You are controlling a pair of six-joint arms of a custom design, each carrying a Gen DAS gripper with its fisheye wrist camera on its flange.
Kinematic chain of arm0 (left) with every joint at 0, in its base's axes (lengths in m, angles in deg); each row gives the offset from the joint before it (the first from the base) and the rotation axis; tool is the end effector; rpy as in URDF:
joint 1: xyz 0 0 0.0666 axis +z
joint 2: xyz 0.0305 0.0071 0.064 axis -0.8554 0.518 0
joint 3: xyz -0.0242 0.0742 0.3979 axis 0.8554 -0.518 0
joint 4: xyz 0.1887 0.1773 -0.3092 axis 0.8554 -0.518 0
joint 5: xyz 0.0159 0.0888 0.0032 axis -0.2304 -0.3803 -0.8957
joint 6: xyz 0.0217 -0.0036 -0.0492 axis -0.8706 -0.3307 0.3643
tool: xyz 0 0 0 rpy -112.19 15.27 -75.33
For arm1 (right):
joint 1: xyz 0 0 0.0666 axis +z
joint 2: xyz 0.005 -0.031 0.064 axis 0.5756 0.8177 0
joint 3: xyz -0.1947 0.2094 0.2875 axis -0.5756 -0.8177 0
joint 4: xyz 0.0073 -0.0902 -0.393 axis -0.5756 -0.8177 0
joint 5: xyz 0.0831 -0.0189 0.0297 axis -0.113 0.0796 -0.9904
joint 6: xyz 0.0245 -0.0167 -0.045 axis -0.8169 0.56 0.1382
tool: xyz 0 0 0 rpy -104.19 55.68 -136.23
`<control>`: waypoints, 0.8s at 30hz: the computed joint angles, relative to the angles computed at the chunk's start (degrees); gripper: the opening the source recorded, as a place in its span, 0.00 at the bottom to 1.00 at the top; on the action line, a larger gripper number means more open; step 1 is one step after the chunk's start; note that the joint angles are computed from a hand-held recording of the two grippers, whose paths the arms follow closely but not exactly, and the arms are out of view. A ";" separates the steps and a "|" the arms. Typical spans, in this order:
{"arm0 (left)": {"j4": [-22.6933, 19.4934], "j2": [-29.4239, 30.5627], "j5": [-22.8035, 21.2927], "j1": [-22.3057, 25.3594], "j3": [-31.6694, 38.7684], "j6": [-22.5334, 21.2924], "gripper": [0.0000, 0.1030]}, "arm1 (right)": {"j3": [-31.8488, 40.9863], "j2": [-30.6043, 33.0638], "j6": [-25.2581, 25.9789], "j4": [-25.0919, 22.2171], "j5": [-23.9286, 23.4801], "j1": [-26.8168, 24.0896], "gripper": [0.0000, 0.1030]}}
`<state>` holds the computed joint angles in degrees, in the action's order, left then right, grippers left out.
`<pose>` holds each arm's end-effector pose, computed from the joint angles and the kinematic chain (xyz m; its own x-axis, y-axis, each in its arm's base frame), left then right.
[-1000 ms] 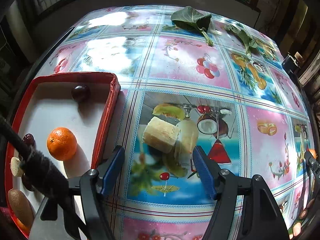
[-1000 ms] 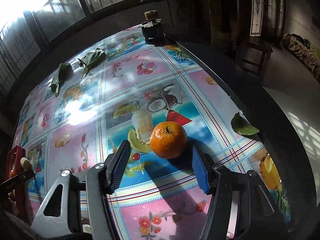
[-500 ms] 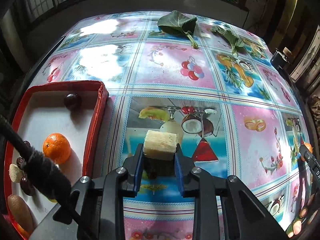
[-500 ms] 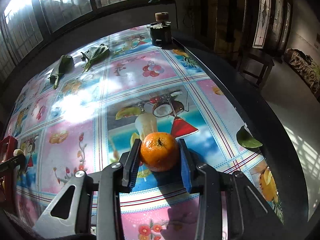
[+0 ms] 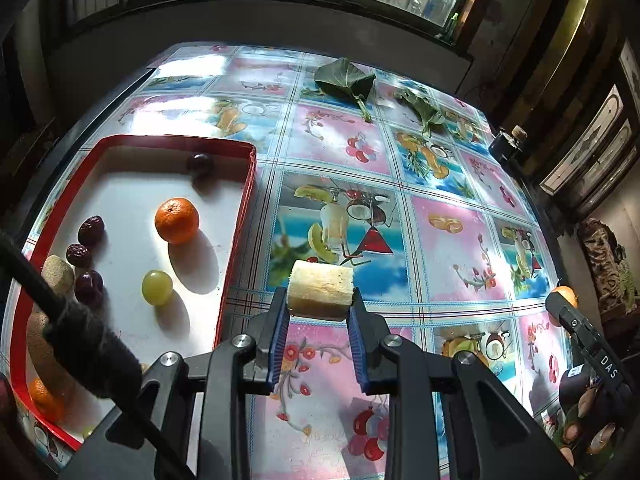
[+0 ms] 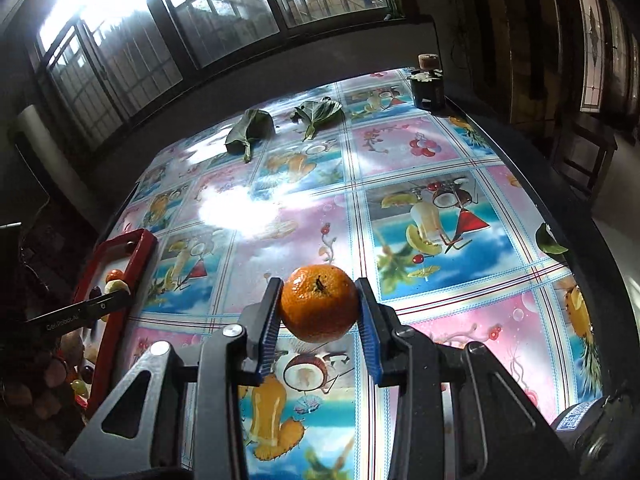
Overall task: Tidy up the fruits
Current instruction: 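Carry the cake block and orange over the red tray with both tools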
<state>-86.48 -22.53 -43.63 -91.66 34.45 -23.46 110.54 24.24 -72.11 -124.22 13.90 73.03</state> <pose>0.3158 -0.1981 0.4678 -0.8370 -0.1213 -0.5336 -0.0062 0.9772 -0.2124 0.2865 0.2120 0.4619 -0.7374 0.1944 -0.6469 -0.0169 0.9521 0.3054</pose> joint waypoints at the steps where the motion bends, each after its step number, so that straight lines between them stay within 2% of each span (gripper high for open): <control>1: -0.30 -0.64 -0.32 -0.15 -0.22 0.22 0.26 | 0.31 0.18 -0.05 -0.05 0.19 0.86 0.36; 11: -6.27 -5.50 -11.41 -2.13 -0.89 2.31 0.26 | 3.60 4.35 1.17 1.07 -2.14 8.04 0.36; 24: -9.98 -9.05 -20.07 -1.77 -3.32 4.60 0.26 | 7.17 9.04 1.60 2.33 -4.81 14.25 0.36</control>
